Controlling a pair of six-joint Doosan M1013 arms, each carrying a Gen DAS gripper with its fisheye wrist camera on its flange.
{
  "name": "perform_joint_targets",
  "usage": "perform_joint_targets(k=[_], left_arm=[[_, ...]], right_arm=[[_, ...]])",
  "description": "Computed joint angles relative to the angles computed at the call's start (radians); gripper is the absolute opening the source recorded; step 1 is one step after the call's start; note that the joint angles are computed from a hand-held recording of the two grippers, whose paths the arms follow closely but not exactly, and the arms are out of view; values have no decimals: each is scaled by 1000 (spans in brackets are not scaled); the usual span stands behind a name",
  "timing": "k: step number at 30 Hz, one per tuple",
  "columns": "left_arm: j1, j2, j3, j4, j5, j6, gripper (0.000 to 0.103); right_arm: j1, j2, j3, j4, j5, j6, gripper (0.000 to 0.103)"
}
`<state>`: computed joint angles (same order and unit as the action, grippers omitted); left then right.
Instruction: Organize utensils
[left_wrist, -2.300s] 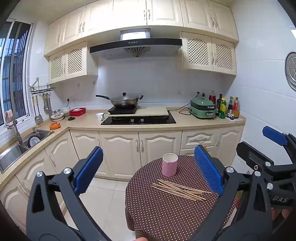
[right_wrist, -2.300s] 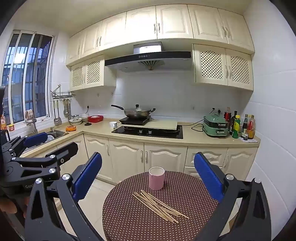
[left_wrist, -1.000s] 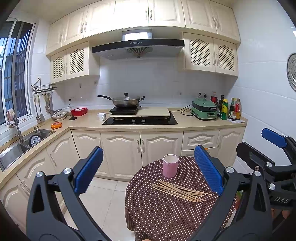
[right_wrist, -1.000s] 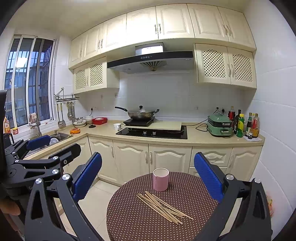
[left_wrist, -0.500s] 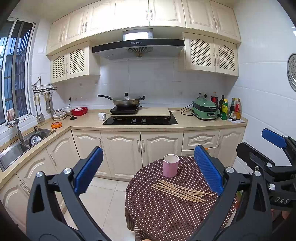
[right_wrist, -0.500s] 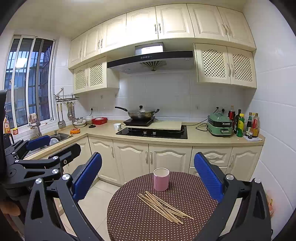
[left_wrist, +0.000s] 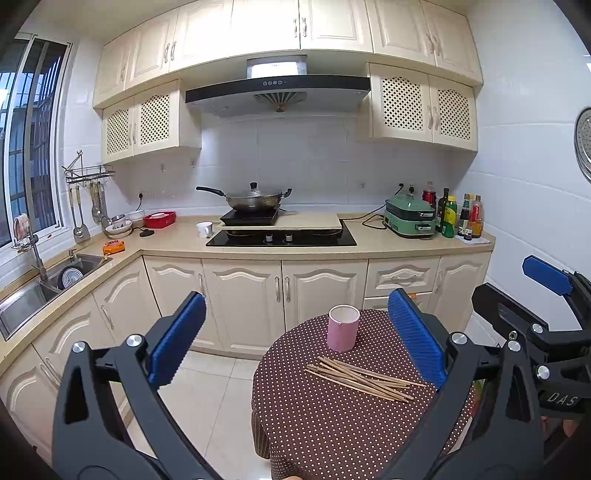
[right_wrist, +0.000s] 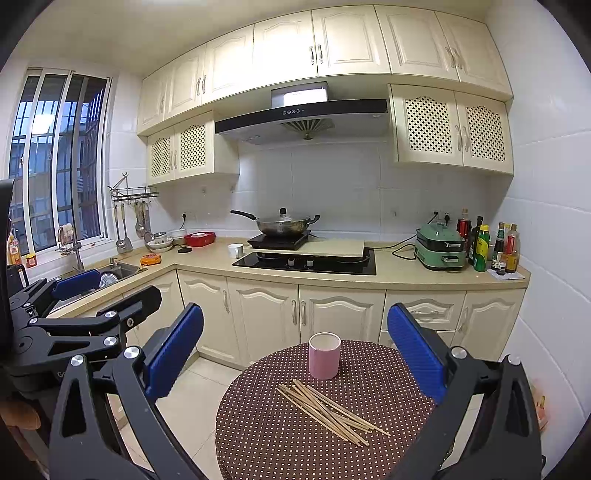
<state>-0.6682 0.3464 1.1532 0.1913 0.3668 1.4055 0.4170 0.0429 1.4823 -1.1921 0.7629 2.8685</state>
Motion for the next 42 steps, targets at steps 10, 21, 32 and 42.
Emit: perform_joint_targets(k=[10, 21, 32, 42], left_arm=[[-1, 1, -2, 2, 0, -1, 97], [4, 7, -8, -11, 0, 17, 97], [8, 14, -22, -25, 8, 30, 97], [21, 32, -47, -68, 24, 74, 97]], right_arm=[[-1, 2, -3, 3, -1, 0, 96], [-1, 9, -8, 4, 6, 13, 96], [-4, 16, -18, 13, 6, 1, 96], [-7, 40, -47, 40, 10, -31, 96]])
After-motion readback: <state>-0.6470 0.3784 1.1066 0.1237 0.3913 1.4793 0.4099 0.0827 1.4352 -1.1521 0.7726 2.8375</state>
